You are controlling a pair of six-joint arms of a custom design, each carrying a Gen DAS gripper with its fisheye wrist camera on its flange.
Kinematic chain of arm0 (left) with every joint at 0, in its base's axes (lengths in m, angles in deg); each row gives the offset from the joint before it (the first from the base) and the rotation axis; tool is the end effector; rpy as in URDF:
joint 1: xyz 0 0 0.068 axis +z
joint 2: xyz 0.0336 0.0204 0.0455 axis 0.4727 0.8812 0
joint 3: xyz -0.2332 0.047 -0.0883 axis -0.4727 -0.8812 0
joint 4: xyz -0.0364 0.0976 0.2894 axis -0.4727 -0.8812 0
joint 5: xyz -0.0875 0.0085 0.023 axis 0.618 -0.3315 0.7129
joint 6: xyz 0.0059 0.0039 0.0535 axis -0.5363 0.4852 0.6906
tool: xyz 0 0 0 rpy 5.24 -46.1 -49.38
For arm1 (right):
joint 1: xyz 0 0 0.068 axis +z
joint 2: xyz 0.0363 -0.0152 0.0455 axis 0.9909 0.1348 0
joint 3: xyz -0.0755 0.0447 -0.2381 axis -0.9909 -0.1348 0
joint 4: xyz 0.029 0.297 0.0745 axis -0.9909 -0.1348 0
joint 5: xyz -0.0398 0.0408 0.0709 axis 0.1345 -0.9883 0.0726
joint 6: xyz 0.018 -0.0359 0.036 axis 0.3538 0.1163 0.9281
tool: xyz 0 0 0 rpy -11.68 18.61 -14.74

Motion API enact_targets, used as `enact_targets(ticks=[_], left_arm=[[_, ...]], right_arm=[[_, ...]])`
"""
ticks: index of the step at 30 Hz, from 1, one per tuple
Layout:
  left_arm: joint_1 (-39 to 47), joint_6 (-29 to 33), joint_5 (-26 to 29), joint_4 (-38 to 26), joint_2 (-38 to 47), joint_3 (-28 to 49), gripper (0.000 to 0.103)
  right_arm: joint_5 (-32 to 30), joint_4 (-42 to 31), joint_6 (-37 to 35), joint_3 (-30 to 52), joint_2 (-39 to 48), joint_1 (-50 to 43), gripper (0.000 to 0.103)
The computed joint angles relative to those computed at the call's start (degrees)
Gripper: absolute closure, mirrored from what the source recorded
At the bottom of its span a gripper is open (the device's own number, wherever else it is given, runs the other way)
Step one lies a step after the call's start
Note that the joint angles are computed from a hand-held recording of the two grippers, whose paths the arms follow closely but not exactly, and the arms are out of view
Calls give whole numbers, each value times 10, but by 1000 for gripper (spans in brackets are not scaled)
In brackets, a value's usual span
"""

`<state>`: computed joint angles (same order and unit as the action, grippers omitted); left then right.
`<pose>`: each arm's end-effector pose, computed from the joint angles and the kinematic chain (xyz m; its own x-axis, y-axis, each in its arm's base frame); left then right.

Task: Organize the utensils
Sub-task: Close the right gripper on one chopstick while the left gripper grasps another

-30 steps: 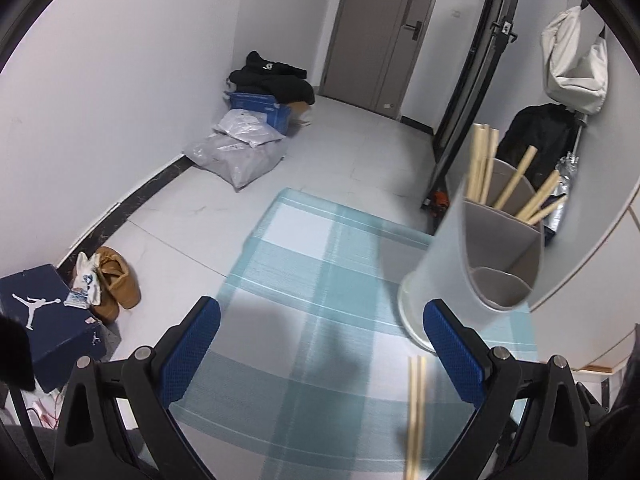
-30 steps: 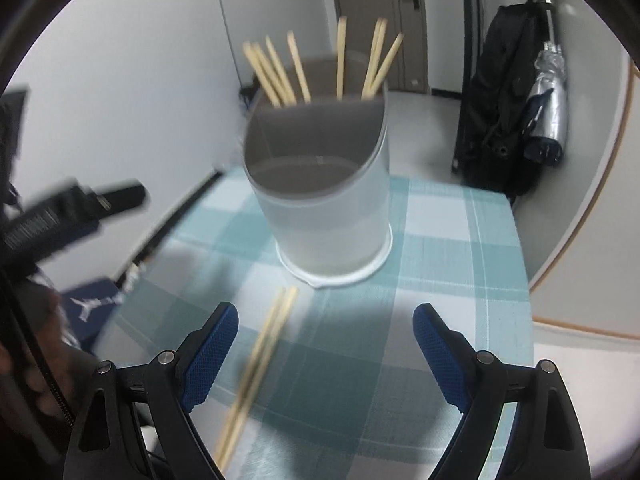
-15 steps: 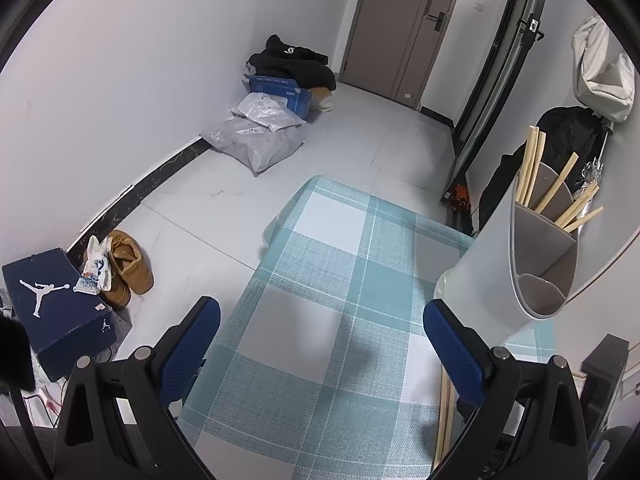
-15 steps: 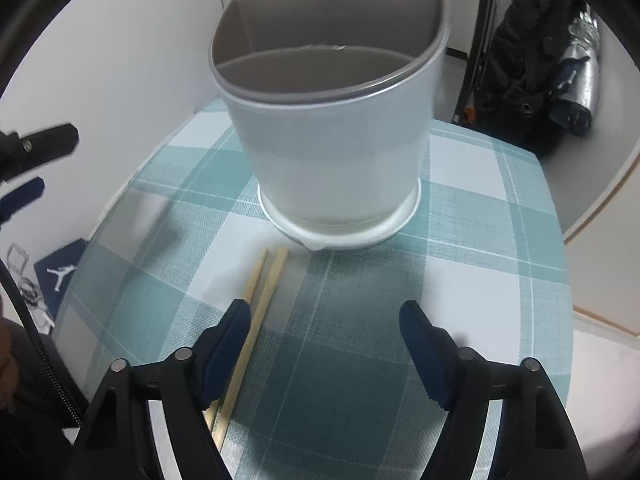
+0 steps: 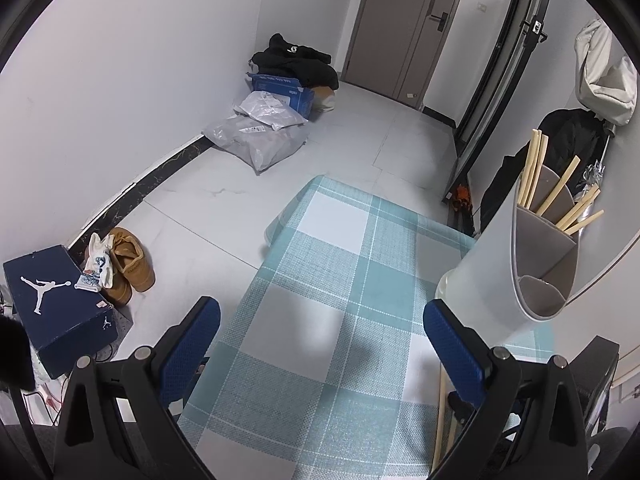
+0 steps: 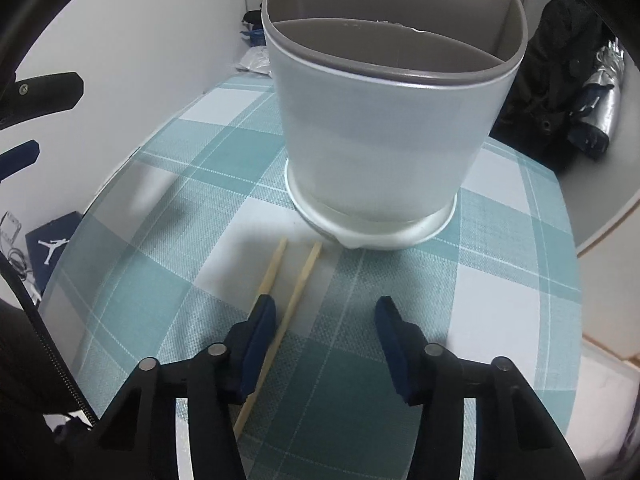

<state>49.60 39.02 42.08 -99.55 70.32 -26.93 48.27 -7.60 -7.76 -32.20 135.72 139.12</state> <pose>0.1997 0.0579 0.2478 -0.7742 0.0711 -0.6289 0.2705 0.9355 -0.2272 0.1273 0.1655 0.2053 -0.8799 0.1002 -0.4646 0.1507 0.9859 -0.0728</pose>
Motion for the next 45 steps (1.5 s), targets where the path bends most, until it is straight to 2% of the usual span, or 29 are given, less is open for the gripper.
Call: enact_targets(ticks=[2, 4, 7, 13, 19, 21, 24, 25, 32, 33, 34, 40, 45], left_arm=[[2, 1, 2, -1, 2, 2, 3], [1, -3, 2, 0, 1, 2, 3], [-2, -10, 1, 2, 3, 3, 3], [-4, -11, 4, -3, 0, 6, 3], [7, -9, 16, -8, 9, 14, 3], [9, -11, 16, -6, 10, 14, 3], [7, -14, 14, -6, 13, 15, 3], [6, -11, 15, -7, 13, 14, 3], [-16, -2, 5, -4, 8, -3, 3], [-27, 9, -4, -9, 10, -5, 3], [-37, 18, -12, -12, 10, -8, 3], [-95, 41, -51, -25, -18, -39, 3], [-138, 38, -75, -45, -1, -41, 3]], right_arm=[[2, 0, 1, 4, 3, -1, 69], [-2, -3, -5, 2, -5, -6, 87], [-10, -13, -6, -3, -22, -12, 95], [-27, -46, 33, -8, -53, 25, 97], [-49, -71, 24, 0, -59, 47, 96], [-57, -75, 2, 5, -54, 36, 94], [-59, -82, -17, -7, -69, 23, 81], [-59, -71, -30, -7, -59, 15, 80], [-83, -17, -127, -6, -43, -56, 80], [-91, -12, -137, -7, -47, -67, 85], [-97, -6, -146, -10, -52, -77, 97], [-137, 3, -135, -48, -146, -118, 97], [-188, 1, -117, -87, -286, -192, 98]])
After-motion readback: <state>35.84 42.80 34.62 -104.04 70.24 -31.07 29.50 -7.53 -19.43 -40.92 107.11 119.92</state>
